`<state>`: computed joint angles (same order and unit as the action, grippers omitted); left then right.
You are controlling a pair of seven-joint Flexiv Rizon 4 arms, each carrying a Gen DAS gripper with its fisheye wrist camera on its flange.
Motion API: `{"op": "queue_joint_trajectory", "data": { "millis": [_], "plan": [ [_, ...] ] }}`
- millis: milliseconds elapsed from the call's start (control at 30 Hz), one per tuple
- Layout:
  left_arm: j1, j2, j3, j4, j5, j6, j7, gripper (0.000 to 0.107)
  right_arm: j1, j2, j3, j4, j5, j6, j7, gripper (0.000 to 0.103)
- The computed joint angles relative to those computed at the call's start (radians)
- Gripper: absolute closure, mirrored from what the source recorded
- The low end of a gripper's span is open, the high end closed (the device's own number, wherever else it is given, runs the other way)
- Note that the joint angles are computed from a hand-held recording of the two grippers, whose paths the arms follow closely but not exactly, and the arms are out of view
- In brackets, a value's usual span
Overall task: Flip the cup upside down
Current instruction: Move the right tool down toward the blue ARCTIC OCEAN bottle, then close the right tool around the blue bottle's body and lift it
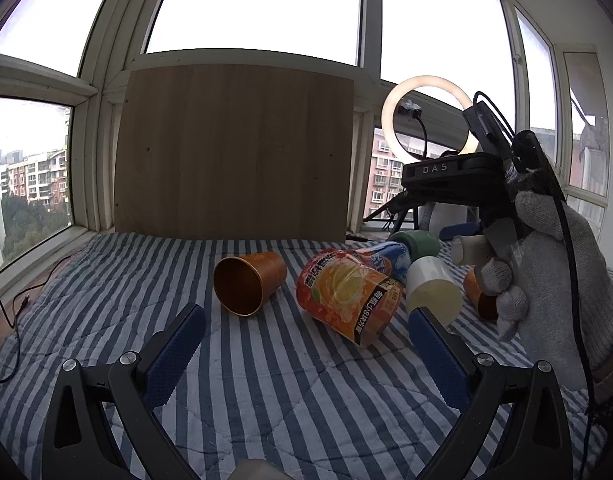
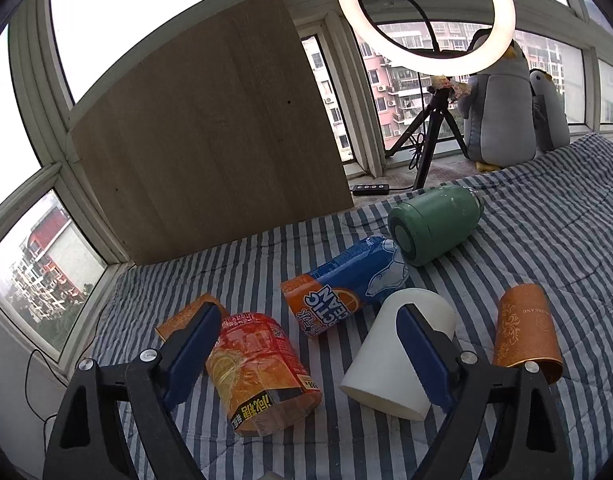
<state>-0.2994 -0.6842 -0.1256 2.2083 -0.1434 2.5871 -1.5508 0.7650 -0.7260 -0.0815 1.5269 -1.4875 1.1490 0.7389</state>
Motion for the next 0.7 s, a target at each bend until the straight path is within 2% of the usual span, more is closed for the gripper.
{"op": "queue_joint_trajectory", "data": {
  "millis": [133,233,333,467,700],
  "plan": [
    [0.021,0.019,-0.011,0.018,0.027,-0.021,-0.024,0.004,-0.021,-0.080,0.034,-0.091,0.218,-0.004,-0.146,0.031],
    [0.036,0.029,-0.015,0.023,0.045,-0.043,-0.047,0.004,-0.035,-0.132,0.045,-0.149,0.349,0.013,-0.197,0.038],
    [0.046,0.036,-0.015,0.022,0.049,-0.067,-0.064,0.004,-0.049,-0.175,0.061,-0.198,0.464,0.032,-0.245,0.039],
    [0.064,0.045,-0.020,0.022,0.069,-0.095,-0.098,0.004,-0.066,-0.226,0.116,-0.282,0.632,-0.036,-0.355,0.039],
    [0.056,0.048,-0.007,0.031,0.073,-0.056,-0.127,0.004,-0.027,-0.261,0.078,-0.379,0.779,-0.190,-0.441,0.038]
  ]
}}
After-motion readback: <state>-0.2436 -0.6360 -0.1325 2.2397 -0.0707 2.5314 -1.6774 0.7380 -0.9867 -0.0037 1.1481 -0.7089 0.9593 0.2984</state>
